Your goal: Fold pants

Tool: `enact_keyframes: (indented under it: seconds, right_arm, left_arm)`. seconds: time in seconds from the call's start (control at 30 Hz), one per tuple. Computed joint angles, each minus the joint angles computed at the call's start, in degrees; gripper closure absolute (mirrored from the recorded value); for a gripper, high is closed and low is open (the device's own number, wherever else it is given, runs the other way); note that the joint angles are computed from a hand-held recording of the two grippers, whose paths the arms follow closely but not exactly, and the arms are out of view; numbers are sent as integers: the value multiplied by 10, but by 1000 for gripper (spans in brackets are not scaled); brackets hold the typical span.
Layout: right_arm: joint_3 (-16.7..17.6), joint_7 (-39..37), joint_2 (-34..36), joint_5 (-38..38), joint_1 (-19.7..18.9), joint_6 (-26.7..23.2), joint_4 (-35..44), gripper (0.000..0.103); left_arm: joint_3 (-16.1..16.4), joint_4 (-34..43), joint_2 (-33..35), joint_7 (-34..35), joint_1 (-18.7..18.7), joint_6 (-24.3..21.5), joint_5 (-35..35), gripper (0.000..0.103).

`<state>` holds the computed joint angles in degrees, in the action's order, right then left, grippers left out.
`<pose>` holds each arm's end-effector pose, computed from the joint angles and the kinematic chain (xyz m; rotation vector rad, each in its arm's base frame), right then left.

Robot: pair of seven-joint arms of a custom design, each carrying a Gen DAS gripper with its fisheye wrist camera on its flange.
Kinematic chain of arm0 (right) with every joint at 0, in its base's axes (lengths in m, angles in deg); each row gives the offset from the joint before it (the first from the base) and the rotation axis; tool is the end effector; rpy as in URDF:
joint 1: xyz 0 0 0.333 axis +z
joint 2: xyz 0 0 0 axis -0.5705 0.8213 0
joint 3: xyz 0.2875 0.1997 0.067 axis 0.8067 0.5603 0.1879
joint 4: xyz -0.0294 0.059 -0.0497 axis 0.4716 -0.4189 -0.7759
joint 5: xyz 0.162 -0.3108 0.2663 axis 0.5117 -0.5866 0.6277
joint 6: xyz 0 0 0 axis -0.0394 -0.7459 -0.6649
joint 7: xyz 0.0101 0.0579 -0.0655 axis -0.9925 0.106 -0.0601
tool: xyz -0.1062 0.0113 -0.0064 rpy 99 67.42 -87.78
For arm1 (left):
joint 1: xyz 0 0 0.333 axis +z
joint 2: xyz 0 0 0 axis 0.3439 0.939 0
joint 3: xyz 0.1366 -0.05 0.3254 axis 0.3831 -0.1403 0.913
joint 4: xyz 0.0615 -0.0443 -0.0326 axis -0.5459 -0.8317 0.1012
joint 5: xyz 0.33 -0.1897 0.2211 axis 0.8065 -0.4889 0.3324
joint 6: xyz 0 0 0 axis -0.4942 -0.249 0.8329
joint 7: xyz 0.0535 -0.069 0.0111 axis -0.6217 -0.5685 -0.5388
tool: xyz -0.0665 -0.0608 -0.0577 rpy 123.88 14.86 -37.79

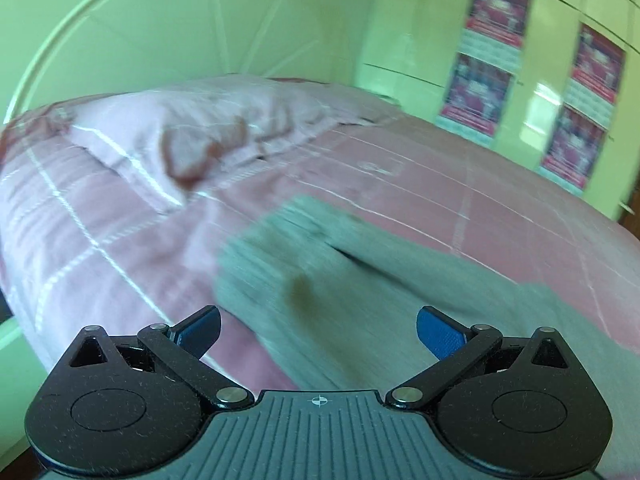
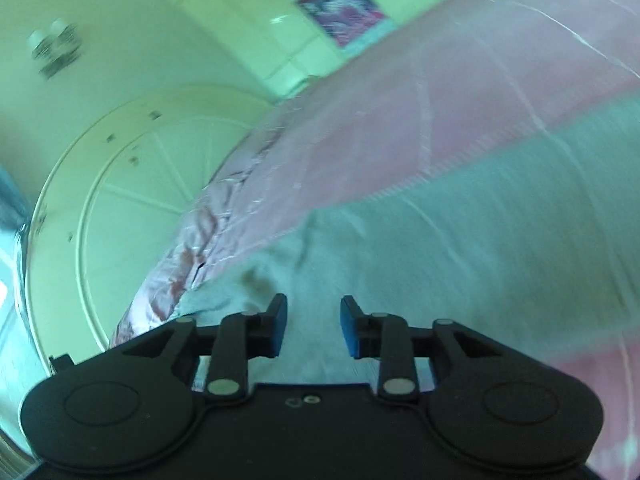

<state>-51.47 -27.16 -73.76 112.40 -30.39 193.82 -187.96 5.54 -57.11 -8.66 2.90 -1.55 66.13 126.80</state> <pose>0.6656 0.0578 0.5136 -1.5124 1.3850 0.0209 0.6226 -0.3354 0.4409 -2.0553 0.9949 -0.7545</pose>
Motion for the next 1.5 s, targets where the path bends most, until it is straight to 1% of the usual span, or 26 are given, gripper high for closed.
enact_keyframes:
  seconds: [0.1,0.2,0.23,0.27,0.33,0.4,0.43,0.5,0.53,0.57,0.67,0.73,0.8,0.83,0.87,0.9,0.97,1.03,1.1,1.17,1.2,1.3,1.4,1.43,1.47,1.5]
  right_arm:
    - [12,27,84,-72,14,3,108,76]
    - [26,58,158,-157,24,4,203,76]
    - [28,71,179,-186,28,6,230,76]
    - [32,77,202,-213,33,8,258,76]
    - [40,84,242,-252,36,9,307,76]
    - [41,100,281,-300,44,5,356,76]
    - [44,108,299,-320,44,-7,382,76]
    - [47,131,340,-356,42,-47,443,76]
    - [47,143,361,-375,42,-73,478,76]
    - [49,151,378,-390,41,-98,506,76]
    - [74,150,413,-396,20,-176,571,77]
    - [95,133,422,-376,3,-214,591,79]
    - [85,132,426,-388,13,-216,601,79]
    - [77,139,429,-400,21,-209,605,80]
    - [73,139,421,-403,25,-184,589,83]
    - [74,145,410,-394,23,-150,566,81]
    - [75,159,411,-382,19,-139,564,78]
    - [69,182,441,-409,22,-182,612,78]
    - [78,193,454,-406,15,-209,633,78]
    - [98,173,449,-384,0,-222,628,86]
    - [104,158,444,-377,-5,-225,621,86]
    - [93,144,454,-392,5,-248,644,86]
    - [91,150,467,-394,9,-248,660,85]
    - [86,157,470,-401,14,-245,664,88]
    - [82,164,468,-406,18,-239,660,96]
    - [84,154,454,-405,18,-223,636,99]
  left_arm:
    - [10,-10,-10,-11,20,-2,-20,0]
    - [15,-15,-9,-16,42,18,-40,0]
    - [17,-14,-5,-15,48,30,-41,6]
    - [17,-11,-1,-6,52,33,-49,18]
    - [20,-9,7,-3,59,61,-51,24]
    - [25,-11,12,-12,60,81,-41,25]
    - [27,-13,13,-17,60,89,-35,25]
    - [31,-17,15,-29,62,112,-26,32]
    - [34,-22,14,-43,65,133,-17,41]
    - [36,-25,14,-55,66,148,-9,45]
    - [41,-30,11,-90,64,161,12,46]
    - [42,-30,10,-107,64,167,26,46]
    - [41,-23,15,-110,65,173,33,46]
    - [39,-16,20,-94,66,171,23,46]
    - [38,-10,24,-86,64,163,17,46]
    - [39,-8,25,-87,62,159,16,46]
    - [40,-9,22,-87,59,154,18,46]
    - [39,-7,26,-72,60,150,9,46]
    - [40,-5,28,-73,58,148,8,46]
    - [41,-7,25,-78,53,138,15,56]
    - [43,-11,22,-85,50,132,24,58]
    - [41,-17,20,-99,52,134,35,59]
    - [39,-16,22,-98,57,141,31,58]
    - [39,-16,23,-97,58,144,30,58]
    - [39,-15,24,-90,59,145,26,58]
    - [38,-13,25,-78,59,144,24,60]
